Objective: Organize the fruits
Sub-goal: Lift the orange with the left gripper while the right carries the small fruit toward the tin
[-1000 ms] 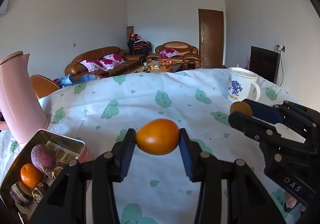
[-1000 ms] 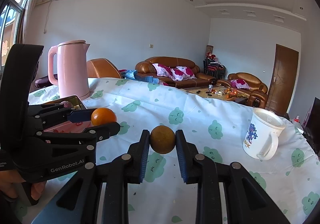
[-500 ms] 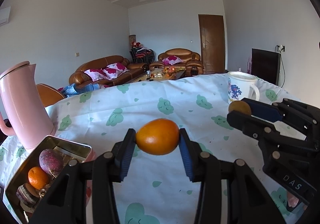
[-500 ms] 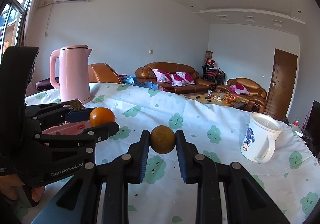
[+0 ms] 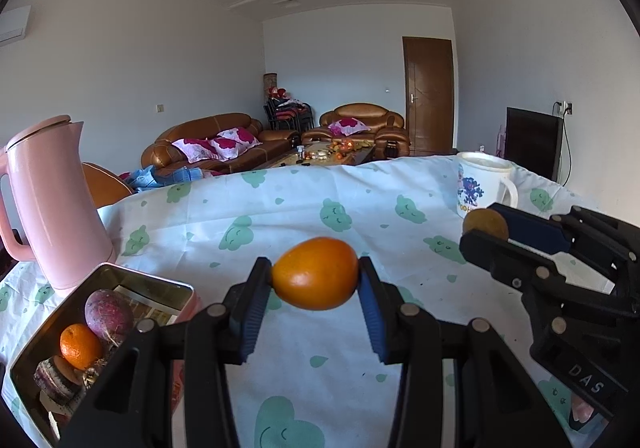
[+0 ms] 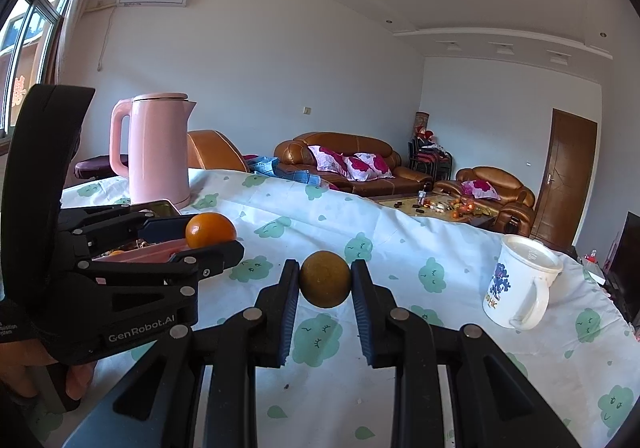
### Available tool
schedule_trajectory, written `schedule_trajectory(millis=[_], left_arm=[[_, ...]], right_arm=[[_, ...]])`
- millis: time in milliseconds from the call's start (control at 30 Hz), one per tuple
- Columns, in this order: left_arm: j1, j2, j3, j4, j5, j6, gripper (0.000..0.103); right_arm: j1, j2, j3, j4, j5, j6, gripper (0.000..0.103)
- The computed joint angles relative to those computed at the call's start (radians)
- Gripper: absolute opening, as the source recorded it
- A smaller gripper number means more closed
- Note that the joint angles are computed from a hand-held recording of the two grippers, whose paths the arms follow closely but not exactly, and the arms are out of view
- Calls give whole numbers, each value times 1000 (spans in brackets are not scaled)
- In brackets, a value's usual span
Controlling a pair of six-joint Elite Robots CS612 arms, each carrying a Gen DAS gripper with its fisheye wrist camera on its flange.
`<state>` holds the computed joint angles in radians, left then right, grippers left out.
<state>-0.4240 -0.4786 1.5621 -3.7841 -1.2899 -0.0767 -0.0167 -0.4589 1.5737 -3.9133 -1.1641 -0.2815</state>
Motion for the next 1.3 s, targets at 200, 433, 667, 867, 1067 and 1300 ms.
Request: schedule_trajectory(millis=[200,433,667,867,1067,1300], left_arm=[[5,-5,14,-5,-15,-12,45],[9,-11,32,-17,-20,-19,45],[18,-18,49,-22,-22,-35,45],[23,-20,61,-46,-13,-35,45],[26,-25,75,-74,-11,-31,45],[37,-32,89,-85,-5,-42,45]], right_arm=[[3,-6,6,16,11,-6,28],[13,-12,16,30,18,-19,28],[25,-21,25,34,23,-37,28],[35,-25,29,26,24,-52,28],[42,-29,31,28,29,-65,28],[52,-39,37,27,38,-85,28]])
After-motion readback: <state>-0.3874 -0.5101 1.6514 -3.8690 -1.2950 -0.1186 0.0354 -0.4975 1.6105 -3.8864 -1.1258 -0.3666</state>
